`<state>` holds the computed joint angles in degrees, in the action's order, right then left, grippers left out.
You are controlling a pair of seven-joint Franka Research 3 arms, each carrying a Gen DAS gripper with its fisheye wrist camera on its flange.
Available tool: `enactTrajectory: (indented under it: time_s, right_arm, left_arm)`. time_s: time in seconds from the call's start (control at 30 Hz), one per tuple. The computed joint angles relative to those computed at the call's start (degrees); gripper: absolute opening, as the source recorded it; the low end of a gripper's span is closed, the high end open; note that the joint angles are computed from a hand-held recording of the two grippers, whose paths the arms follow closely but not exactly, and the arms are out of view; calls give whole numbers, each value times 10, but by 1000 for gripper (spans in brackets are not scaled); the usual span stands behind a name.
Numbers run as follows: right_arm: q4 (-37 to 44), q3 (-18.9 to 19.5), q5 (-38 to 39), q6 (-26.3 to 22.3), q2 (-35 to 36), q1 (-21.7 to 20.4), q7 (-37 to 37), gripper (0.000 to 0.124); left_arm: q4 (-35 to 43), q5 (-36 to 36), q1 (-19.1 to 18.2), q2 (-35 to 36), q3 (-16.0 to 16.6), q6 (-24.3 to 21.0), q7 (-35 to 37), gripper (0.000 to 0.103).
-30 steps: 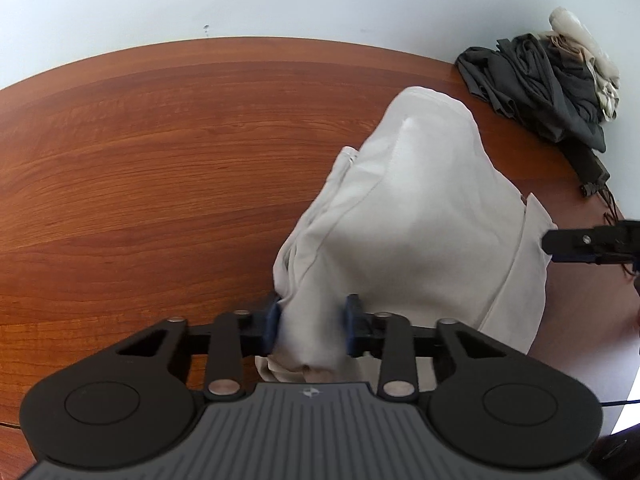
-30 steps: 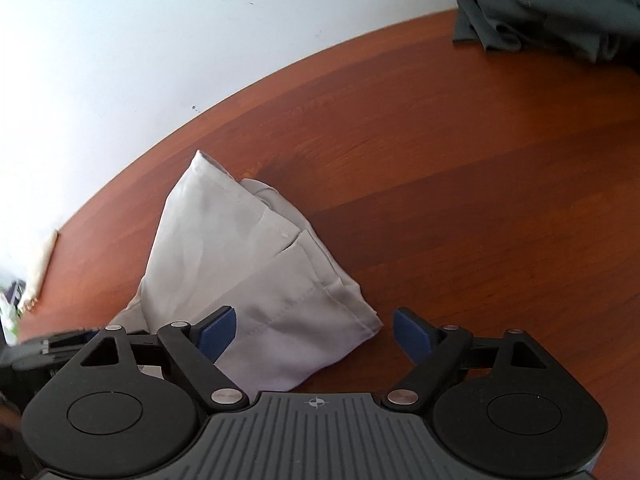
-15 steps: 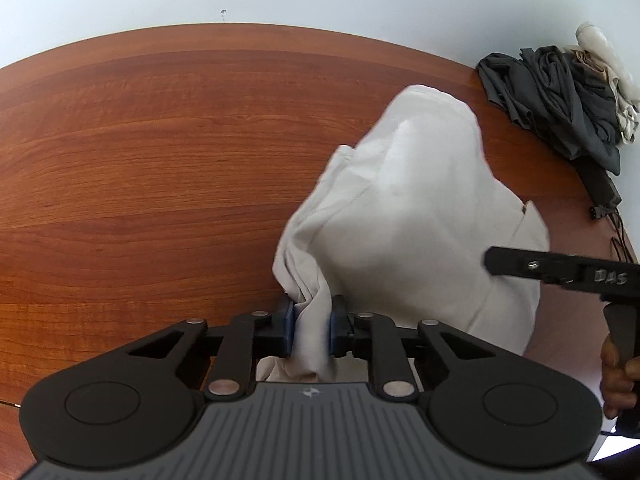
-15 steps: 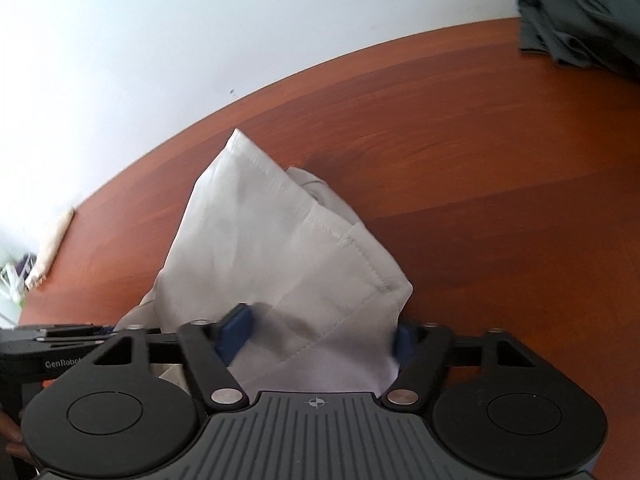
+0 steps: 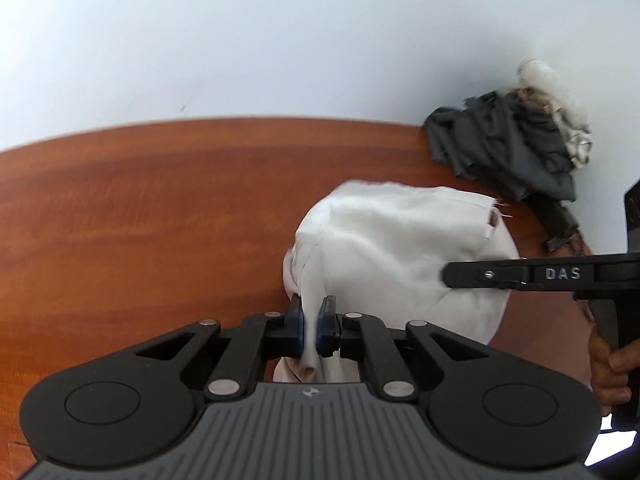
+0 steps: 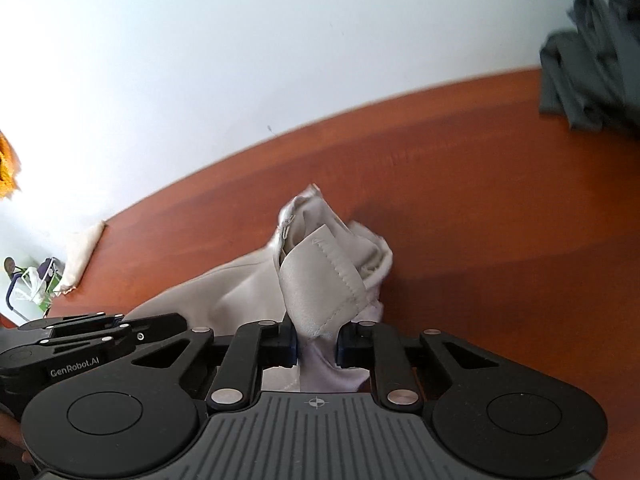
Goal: Fold clothes
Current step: 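Grasp the folded shirt bundle with the left gripper while the right gripper grasps it too, then lift the shirt bundle with both grippers and carry it to the clothes pile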
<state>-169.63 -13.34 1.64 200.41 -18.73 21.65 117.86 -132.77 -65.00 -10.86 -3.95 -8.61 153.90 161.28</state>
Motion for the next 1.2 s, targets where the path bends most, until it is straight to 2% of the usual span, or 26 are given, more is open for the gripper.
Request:
enactTrajectory:
  time_s: [0.13,0.23,0.33,0.43,0.6,0.67,0.77,0.83,0.97,1.1,1.13,1.2]
  right_arm:
    - [-19,18,20,-39,-73,-31,-39,18]
    - [-31,10,26,-82,-139,-50,-84,18]
    - [-41,-31,22,-130,-211,-58,-142,18]
    - [-30,-76,16,-211,-282,-77,-212,18]
    - [35,-135,7,-346,-338,-115,-333,18]
    - [66,-156,5,-398,-351,-130,-380,18]
    - [129,-193,4,-467,-353,-142,-453,18]
    - [175,-218,5,-496,-339,-144,-498,18]
    - [277,-266,18,-542,-292,-132,-579,18]
    - [373,-300,29,-554,-231,-114,-651,18]
    - [394,-308,36,-550,-217,-108,-666,18]
    - [431,-326,53,-537,-193,-95,-695,18]
  left_arm:
    - [-3,-6,-13,-31,-4,-10,-19,9]
    - [-5,-23,-31,-54,-2,-16,-27,9]
    - [-4,-67,-52,-76,1,-20,-30,9]
    - [2,-85,-75,-89,-8,-4,-59,9]
    - [34,-97,-118,-91,-28,23,-117,9]
    - [55,-99,-138,-81,-41,46,-136,9]
    - [98,-120,-167,-56,-58,76,-145,9]
    - [135,-146,-184,-29,-75,108,-137,9]
    - [230,-107,-207,49,-116,173,-194,9]
    - [338,-13,-228,137,-155,229,-274,9]
    - [365,24,-239,160,-156,240,-305,9]
    - [418,120,-278,204,-132,248,-385,9]
